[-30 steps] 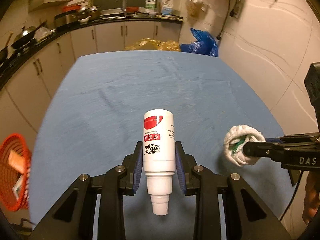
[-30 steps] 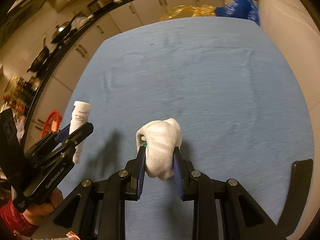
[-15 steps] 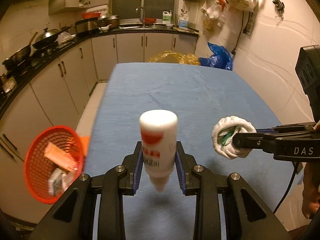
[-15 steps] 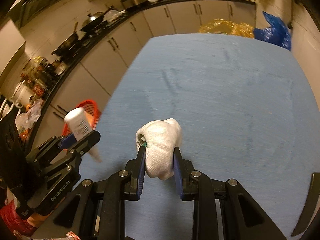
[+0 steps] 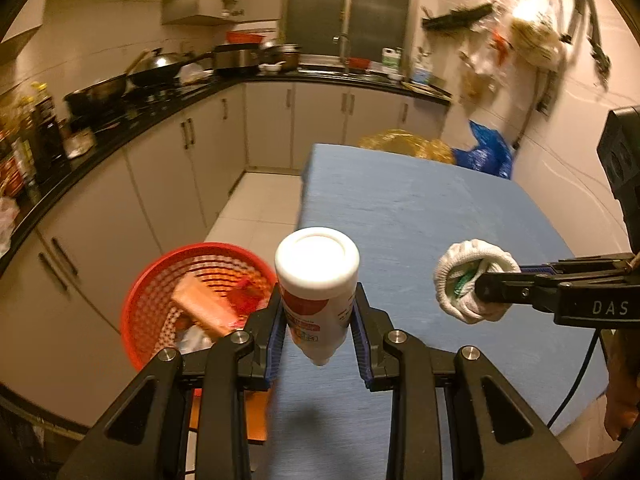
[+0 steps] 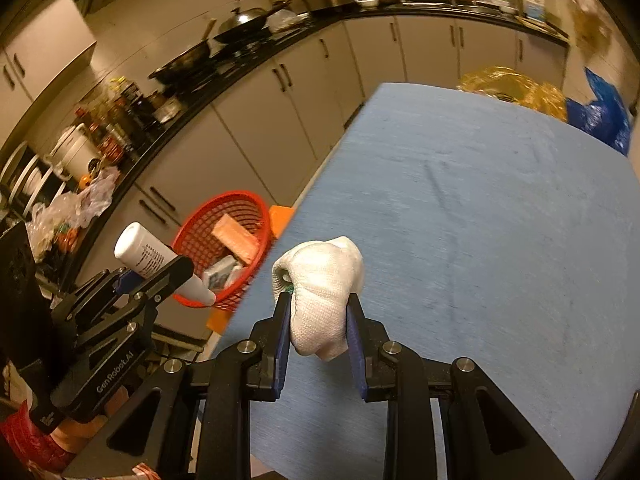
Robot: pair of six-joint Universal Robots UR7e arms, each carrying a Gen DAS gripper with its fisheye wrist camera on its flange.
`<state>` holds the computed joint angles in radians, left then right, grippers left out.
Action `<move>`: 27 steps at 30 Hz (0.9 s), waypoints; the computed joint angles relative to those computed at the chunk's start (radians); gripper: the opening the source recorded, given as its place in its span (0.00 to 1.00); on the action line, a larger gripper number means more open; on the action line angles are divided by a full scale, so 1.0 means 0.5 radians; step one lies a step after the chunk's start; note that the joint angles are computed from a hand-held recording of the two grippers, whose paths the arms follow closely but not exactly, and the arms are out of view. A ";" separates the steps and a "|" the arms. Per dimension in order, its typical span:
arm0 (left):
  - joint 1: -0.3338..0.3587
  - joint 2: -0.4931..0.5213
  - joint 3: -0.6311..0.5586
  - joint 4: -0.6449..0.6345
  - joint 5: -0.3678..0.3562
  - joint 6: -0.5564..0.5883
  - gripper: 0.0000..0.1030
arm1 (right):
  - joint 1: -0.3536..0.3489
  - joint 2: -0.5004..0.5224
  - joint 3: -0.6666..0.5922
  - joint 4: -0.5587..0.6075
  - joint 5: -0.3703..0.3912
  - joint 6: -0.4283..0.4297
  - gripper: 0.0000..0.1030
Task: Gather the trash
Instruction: 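Carry the spray bottle and cloth bundle over the red basket with both tools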
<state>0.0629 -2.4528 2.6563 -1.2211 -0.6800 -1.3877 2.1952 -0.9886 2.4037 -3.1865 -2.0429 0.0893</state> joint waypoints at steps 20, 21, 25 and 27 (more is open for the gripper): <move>0.208 -0.314 -0.168 0.579 0.125 -0.245 0.28 | 0.068 0.293 -0.318 0.148 0.077 -0.059 0.27; 0.235 -0.320 -0.169 0.565 0.139 -0.223 0.28 | 0.068 0.309 -0.343 0.164 0.085 -0.060 0.27; 0.333 -0.358 -0.172 0.512 0.183 -0.158 0.28 | 0.069 0.361 -0.429 0.216 0.106 -0.060 0.27; 0.396 -0.374 -0.172 0.468 0.210 -0.101 0.28 | 0.074 0.387 -0.468 0.235 0.115 -0.061 0.27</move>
<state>0.2609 -2.6397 2.5703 -0.9871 -0.5749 -1.4383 2.2324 -0.7949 2.1698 -3.0692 -1.9854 0.0586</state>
